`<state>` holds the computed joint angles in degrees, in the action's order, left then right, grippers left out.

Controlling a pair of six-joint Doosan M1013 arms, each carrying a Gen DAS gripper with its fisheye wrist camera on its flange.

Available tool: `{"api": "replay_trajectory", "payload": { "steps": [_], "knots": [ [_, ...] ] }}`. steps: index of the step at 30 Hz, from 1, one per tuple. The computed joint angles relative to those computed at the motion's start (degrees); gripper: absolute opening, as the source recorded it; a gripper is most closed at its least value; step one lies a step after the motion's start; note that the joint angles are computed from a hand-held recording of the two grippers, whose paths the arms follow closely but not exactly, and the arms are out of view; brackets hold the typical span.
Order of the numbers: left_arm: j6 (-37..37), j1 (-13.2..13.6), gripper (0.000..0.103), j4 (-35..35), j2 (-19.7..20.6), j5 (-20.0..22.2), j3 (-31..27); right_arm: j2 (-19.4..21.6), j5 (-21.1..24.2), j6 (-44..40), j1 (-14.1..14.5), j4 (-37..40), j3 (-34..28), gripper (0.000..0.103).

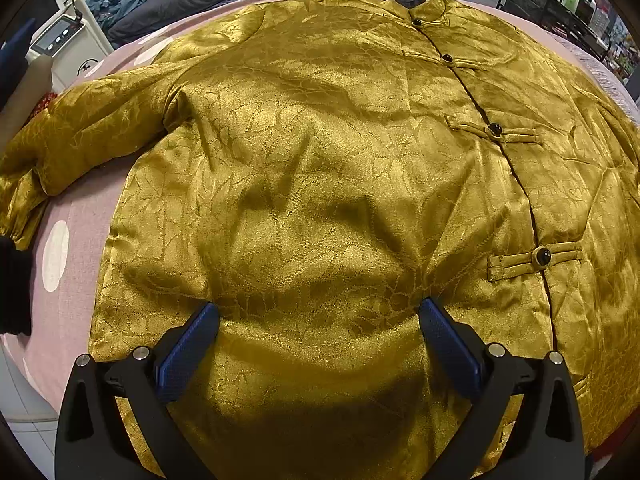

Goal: Fold large clothes
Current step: 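Grasp the black fur cuff with the right tool and lift the sleeve, then fold the fur-cuffed sleeve across the jacket body with the right tool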

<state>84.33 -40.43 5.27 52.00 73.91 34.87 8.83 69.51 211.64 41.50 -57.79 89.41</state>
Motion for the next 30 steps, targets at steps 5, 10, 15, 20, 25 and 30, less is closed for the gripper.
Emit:
{"api": "replay_trajectory", "payload": {
  "steps": [5,10,15,20,25,30],
  "knots": [
    [-0.55,-0.01,0.097,0.46,-1.37,-1.47,1.18,8.85,-15.19,-20.26,-4.19,3.74,-12.76,0.003],
    [-1.51,0.08,0.097,3.75,-5.17,-7.16,6.68,17.80,-22.80,-36.63,-6.13,14.52,-24.84,0.003],
    [-3.28,1.02,0.097,4.48,-6.07,-6.72,8.16,25.49,-25.82,-47.59,-8.07,25.90,-34.94,0.001],
    [-4.68,1.83,0.097,4.62,-6.68,-6.69,9.24,31.46,-25.73,-58.02,-8.16,36.19,-43.06,0.001],
    [-4.65,2.01,0.097,3.14,-6.29,-8.03,8.42,32.00,-26.84,-58.80,-8.38,42.15,-41.65,0.007],
    [-3.20,2.37,0.097,-2.79,-3.87,-8.18,3.45,25.38,-23.42,-38.79,-6.75,26.58,-28.47,0.064]
  ]
}}
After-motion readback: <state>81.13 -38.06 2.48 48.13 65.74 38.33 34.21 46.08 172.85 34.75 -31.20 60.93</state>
